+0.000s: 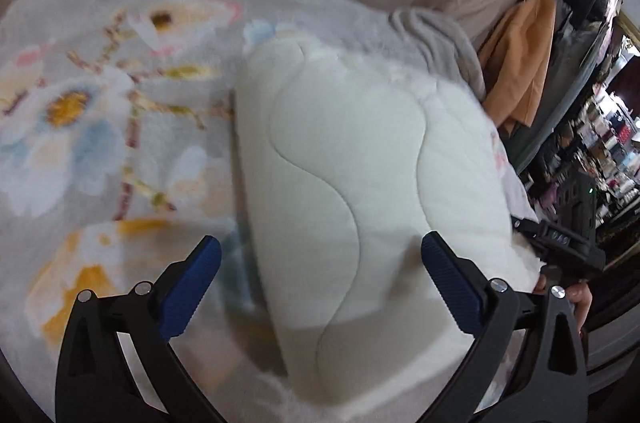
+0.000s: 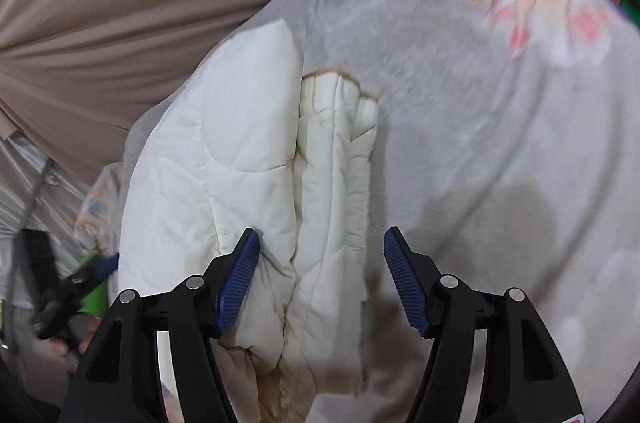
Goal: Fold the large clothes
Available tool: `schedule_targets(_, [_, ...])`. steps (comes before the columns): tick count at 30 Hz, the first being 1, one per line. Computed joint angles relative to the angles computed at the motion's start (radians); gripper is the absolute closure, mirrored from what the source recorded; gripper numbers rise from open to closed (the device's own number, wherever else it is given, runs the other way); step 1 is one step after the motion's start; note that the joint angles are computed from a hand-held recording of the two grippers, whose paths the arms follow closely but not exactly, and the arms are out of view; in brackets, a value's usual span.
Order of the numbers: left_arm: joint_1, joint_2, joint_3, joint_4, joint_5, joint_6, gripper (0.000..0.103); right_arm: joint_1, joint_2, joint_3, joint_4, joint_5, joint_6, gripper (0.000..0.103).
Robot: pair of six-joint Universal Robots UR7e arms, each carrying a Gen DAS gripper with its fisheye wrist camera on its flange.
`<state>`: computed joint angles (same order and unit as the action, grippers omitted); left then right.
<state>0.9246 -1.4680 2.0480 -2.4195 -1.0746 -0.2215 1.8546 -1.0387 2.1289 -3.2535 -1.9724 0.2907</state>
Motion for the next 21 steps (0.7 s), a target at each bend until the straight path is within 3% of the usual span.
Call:
schedule_targets(3, [0.027,0.047,-0.024,-0.012,-0.069,0.006,0.005,-0.03,-0.002,-0.015,0.018,0.067,-0.006,0.037])
schedule_targets(5, [0.025,0.046,-0.027,-0.012,-0.073,0.027,0.005,-0.053,-0.032,0.015,-0.046,0.108,-0.001,0.037])
schedule_targets(8, [0.021,0.039,-0.022,-0.01,-0.073,0.057,0.005,-0.071,-0.073,0.057,-0.11,0.087,0.019,0.036])
schedule_targets(12, [0.016,0.043,-0.011,-0.036,-0.064,0.085,0.005,-0.09,-0.052,0.03,-0.014,0.121,0.019,0.036])
schedule_targets(15, [0.015,0.044,-0.007,-0.043,-0.054,0.087,0.005,-0.068,0.005,-0.024,0.039,0.165,-0.015,0.043])
schedule_targets(21, [0.019,0.058,-0.015,-0.046,-0.04,0.064,0.005,-0.044,0.058,-0.107,0.122,0.153,-0.046,0.042])
